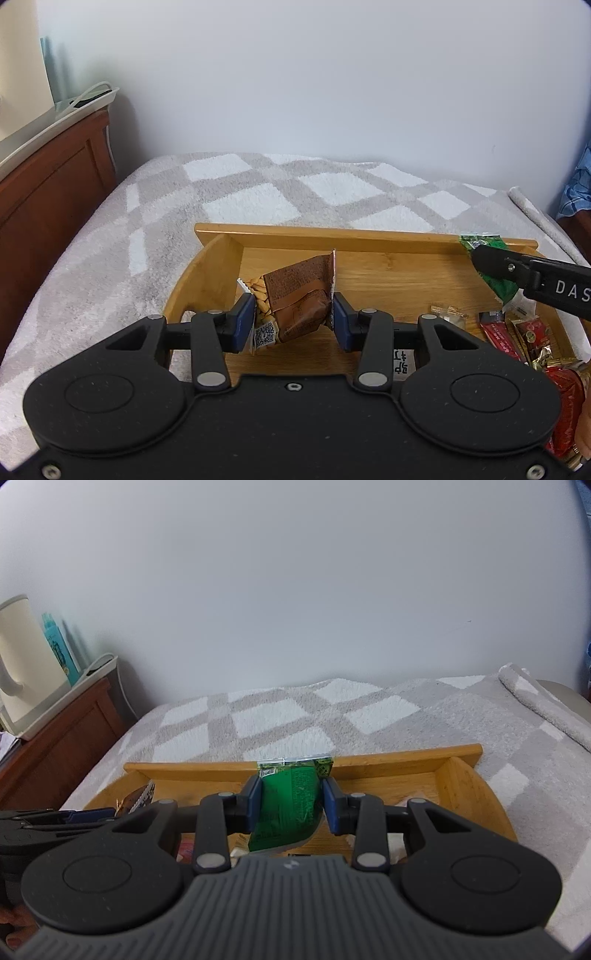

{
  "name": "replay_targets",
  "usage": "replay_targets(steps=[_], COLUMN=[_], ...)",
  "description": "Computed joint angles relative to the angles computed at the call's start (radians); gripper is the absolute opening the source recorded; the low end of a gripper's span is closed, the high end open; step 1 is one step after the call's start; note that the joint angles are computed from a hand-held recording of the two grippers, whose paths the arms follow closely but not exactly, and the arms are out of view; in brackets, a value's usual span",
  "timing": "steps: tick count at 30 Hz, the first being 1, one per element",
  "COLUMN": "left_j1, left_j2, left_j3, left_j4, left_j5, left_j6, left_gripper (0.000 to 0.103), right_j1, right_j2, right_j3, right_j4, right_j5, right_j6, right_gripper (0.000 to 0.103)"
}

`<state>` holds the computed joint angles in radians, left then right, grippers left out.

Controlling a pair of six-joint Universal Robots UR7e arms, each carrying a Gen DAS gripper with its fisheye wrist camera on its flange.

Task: Organize snacks
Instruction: 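Carry the brown peanut pack and green pack over the bamboo tray, then open both grippers to drop the peanut pack and green pack onto the tray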

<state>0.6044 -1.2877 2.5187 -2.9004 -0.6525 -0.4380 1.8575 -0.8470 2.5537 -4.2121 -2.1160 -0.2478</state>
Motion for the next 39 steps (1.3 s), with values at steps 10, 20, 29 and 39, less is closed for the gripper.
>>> replay_targets(steps=[10, 20, 29, 39], left_j1=[0.017, 0.013, 0.013, 0.023], left_j2=[0.028, 0.038, 0.045, 0.042], left_j3=[-0.006, -0.003, -0.006, -0.005], left_j4=[-0.015, -0.023, -0.01, -0.027], left_j5=[-0.005, 0.006, 0.01, -0.004], left_j6=[0.004, 0.015, 0.028, 0.049], left_gripper=[0.042, 0.043, 0.045, 0.047], right_j1=[0.004, 0.017, 0.01, 0.019], right_j2=[0.034, 0.042, 0.031, 0.039], right_j3=[-0.02, -0.036, -0.039, -0.046], right_j4=[0.006, 0.041, 0.083, 0.102], right_j5=[-0.042, -0.078, -0.083, -0.104], right_j6=[-0.024, -0.023, -0.01, -0.029], right_gripper=[0.04, 0.04, 0.04, 0.041])
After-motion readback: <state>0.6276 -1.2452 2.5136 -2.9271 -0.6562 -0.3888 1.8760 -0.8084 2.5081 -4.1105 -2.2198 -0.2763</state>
